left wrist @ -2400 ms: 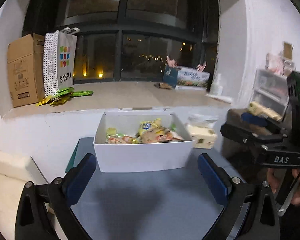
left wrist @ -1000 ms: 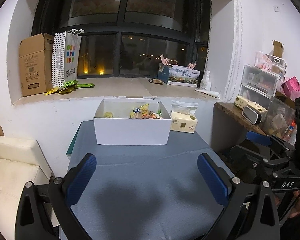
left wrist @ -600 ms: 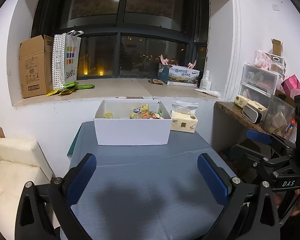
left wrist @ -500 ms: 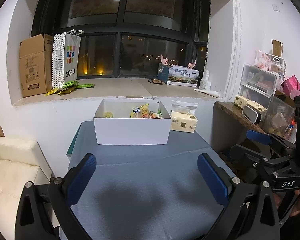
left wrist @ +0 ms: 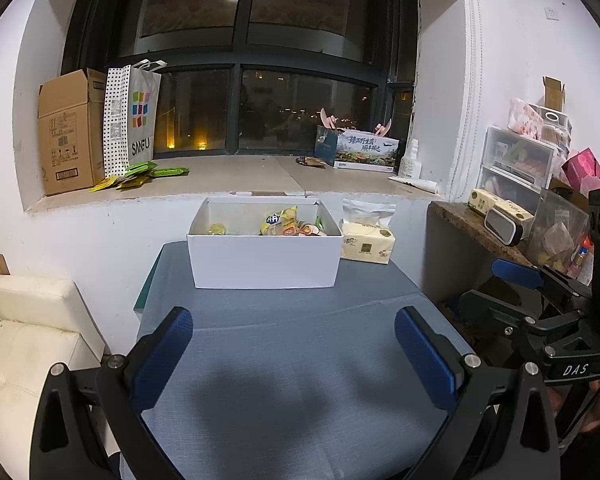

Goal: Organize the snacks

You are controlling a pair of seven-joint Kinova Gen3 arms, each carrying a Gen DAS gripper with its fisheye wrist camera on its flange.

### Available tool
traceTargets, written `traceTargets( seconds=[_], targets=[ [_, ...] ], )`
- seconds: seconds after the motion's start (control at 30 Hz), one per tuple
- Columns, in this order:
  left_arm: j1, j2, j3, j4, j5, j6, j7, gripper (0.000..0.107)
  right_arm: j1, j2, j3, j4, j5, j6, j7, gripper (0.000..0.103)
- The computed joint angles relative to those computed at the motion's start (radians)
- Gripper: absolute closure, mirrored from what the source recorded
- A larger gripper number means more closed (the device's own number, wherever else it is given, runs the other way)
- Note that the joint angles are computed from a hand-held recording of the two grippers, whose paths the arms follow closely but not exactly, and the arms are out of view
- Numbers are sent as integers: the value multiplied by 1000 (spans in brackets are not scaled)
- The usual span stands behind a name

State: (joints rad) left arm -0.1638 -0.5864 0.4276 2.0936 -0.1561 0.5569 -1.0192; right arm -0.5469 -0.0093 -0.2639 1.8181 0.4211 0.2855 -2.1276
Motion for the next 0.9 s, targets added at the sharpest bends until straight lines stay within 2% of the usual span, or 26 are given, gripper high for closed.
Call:
traceTargets(
  seconds=[0.9],
  targets=[
    [3, -4, -4, 5, 10, 1, -4, 5, 0, 1, 2, 1, 9, 1, -1, 0]
  ],
)
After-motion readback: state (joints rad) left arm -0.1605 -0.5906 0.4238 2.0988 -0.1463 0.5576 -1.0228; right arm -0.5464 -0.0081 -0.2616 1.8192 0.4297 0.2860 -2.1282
